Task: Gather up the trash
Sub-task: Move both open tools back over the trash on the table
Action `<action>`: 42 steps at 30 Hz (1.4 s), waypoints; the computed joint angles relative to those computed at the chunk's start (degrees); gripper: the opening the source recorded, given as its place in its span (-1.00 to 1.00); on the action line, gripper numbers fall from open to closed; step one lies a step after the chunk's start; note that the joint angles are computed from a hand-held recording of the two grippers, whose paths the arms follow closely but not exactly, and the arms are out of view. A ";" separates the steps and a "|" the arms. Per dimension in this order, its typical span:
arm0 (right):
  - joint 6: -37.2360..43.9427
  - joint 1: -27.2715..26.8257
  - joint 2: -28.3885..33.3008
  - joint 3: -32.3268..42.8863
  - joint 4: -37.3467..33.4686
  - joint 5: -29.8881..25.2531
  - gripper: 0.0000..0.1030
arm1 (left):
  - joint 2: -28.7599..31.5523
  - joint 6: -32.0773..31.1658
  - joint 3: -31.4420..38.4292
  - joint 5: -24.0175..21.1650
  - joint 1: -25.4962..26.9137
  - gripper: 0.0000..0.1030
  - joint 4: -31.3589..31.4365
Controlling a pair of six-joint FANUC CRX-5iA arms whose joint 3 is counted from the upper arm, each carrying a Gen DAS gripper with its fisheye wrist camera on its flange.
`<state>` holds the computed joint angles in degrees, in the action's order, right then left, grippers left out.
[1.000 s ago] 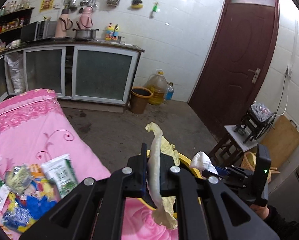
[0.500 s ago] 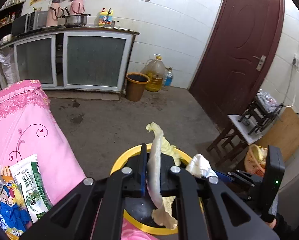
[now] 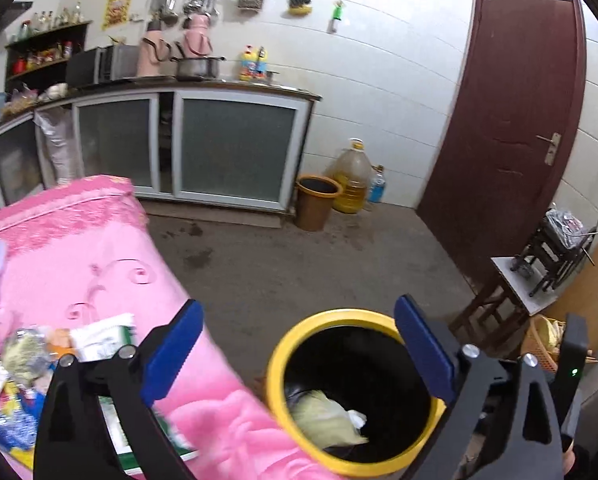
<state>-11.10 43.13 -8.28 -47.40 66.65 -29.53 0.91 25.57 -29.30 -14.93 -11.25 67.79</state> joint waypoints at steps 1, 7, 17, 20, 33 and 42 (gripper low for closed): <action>-0.57 0.28 -0.47 -0.19 0.67 0.25 0.13 | -1.66 0.02 -1.29 0.59 0.94 0.85 -0.57; -3.81 1.20 -1.22 0.05 8.03 2.26 0.13 | -10.27 8.70 -5.40 0.49 10.66 0.85 -14.87; -4.86 3.02 6.28 7.50 17.09 8.41 0.13 | -21.44 16.23 -10.61 -4.85 34.56 0.85 -32.29; -1.03 4.63 10.02 11.45 13.82 10.10 0.13 | -22.47 18.02 -11.36 -5.93 40.46 0.85 -35.26; 23.37 11.75 24.24 30.17 -11.60 9.18 0.13 | -11.31 25.85 -4.27 -10.54 49.32 0.85 -41.81; 35.69 12.40 28.75 38.06 -22.85 7.28 0.13 | -3.31 33.11 3.29 -14.58 47.33 0.85 -48.37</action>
